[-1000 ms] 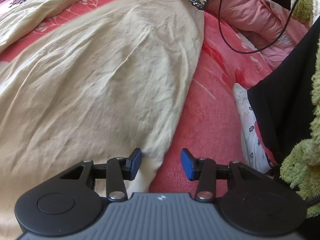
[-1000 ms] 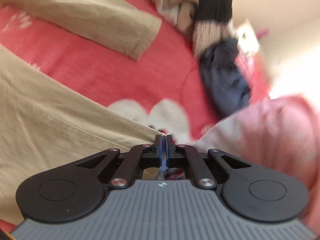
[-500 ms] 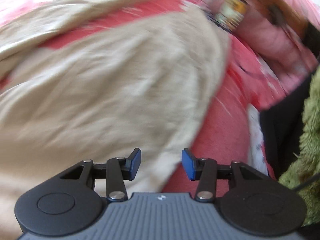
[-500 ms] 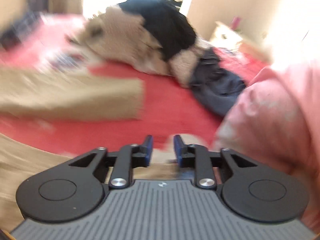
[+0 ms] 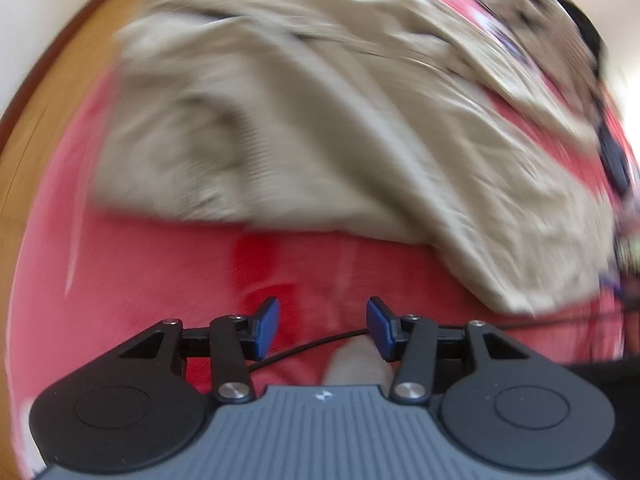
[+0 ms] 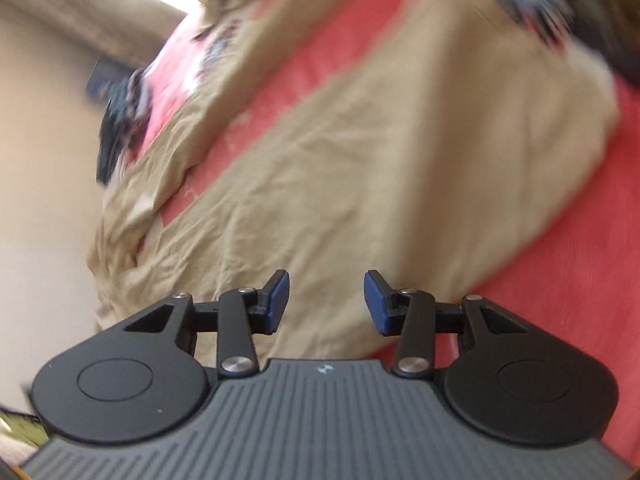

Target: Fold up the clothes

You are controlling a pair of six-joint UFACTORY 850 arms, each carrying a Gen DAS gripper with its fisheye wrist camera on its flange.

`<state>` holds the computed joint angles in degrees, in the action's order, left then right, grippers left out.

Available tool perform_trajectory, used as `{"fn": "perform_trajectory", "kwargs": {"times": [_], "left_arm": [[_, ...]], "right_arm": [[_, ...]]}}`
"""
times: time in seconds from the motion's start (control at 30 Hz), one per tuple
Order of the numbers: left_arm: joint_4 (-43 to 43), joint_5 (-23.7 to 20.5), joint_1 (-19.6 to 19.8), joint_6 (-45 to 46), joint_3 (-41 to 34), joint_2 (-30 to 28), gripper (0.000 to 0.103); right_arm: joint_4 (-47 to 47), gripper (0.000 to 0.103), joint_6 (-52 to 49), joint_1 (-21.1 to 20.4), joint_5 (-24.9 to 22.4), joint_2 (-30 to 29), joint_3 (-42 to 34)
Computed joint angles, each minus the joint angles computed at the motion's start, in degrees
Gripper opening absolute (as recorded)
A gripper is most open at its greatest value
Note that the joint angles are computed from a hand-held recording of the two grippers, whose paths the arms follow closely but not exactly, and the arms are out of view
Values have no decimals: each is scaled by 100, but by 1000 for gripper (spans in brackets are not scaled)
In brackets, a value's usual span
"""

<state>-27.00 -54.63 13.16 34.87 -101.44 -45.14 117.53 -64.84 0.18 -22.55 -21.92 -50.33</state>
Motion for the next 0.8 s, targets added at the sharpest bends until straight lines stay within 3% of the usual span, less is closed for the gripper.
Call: {"fn": "perform_trajectory", "kwargs": {"times": [0.1,0.3,0.6,0.67,0.8], "left_arm": [[-665,544,201,-453,241,-7,50],[-2401,1218,430,-590,261,-249,52],[-3181,1751,268,-430,514,-213,51],[-3214,1677,284,-380,557,-204,51],[-3226,1710,302,-286,657,-145,51]], "right_arm": [[130,41,105,-14,-100,67,137],[452,41,129,0,-188,169,314],[2417,40,-376,68,-983,341,1191],[2994,40,-522,109,-1264,357,1393],[3627,40,-814,169,-1353,407,1560]]}}
